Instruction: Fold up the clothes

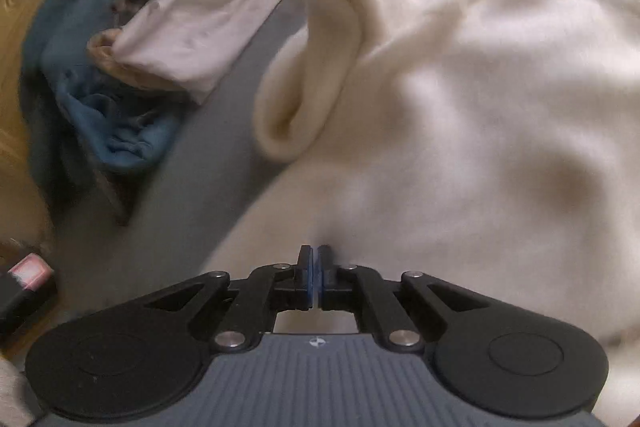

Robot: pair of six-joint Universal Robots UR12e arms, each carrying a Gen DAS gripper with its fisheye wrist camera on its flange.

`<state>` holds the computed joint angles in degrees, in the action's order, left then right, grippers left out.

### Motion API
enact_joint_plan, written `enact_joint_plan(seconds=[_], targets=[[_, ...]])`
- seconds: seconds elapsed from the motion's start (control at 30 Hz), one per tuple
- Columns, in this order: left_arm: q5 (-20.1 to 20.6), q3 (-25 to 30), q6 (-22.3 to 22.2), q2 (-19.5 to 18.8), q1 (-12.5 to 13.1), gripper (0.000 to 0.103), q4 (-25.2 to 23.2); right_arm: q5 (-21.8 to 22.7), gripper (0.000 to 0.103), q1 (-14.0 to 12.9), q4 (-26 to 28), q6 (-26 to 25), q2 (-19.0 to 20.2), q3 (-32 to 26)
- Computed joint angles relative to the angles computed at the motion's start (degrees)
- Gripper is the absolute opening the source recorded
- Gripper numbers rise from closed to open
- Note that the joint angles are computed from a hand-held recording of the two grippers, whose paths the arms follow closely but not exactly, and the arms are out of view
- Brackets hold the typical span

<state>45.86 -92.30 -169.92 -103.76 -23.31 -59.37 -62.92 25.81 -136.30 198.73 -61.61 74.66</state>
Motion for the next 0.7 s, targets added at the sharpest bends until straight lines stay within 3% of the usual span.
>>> enact_joint_plan(seconds=[0.17, 0.23, 0.3, 0.37, 0.43, 0.47, 0.53, 0.63, 0.7], targets=[[0.9, 0.2, 0.3, -0.1, -0.5, 0.021, 0.2, -10.3, 0.0, -2.1, -10.6, 17.7, 2.0, -1.4], [0.9, 0.2, -0.1, -0.1, -0.6, 0.021, 0.4, -10.2, 0.002, -2.7, -12.0, 16.3, 0.5, 0.3], [0.9, 0.3, -0.4, -0.1, -0.6, 0.021, 0.4, -4.8, 0.003, -3.0, -11.4, 13.3, -1.1, 1.9], [0.7, 0.3, -0.1, -0.2, -0.6, 0.021, 0.0, 0.6, 0.003, -2.9, -6.8, 9.6, -2.1, 3.0], [0.5, 0.4, 0.2, -0.3, -0.6, 0.021, -0.4, 0.9, 0.002, -2.4, -1.3, 5.5, -2.6, 3.0], [0.4, 0.3, 0.4, -0.4, -0.6, 0.021, -0.4, 0.2, 0.0, -2.7, -0.7, 6.0, -2.5, 3.2], [0.2, 0.4, 1.0, -0.4, -0.4, 0.021, -0.8, -2.4, 0.0, -3.6, -4.3, 14.0, -1.9, 3.8], [0.0, 0.5, 0.3, -0.5, -0.4, 0.021, -0.9, -10.8, 0.0, -5.1, -12.9, 27.6, -1.8, 5.0], [-0.2, 0.7, -0.7, -0.6, -0.3, 0.021, -1.1, -10.4, 0.0, -5.0, -12.8, 26.7, -2.4, 5.0]])
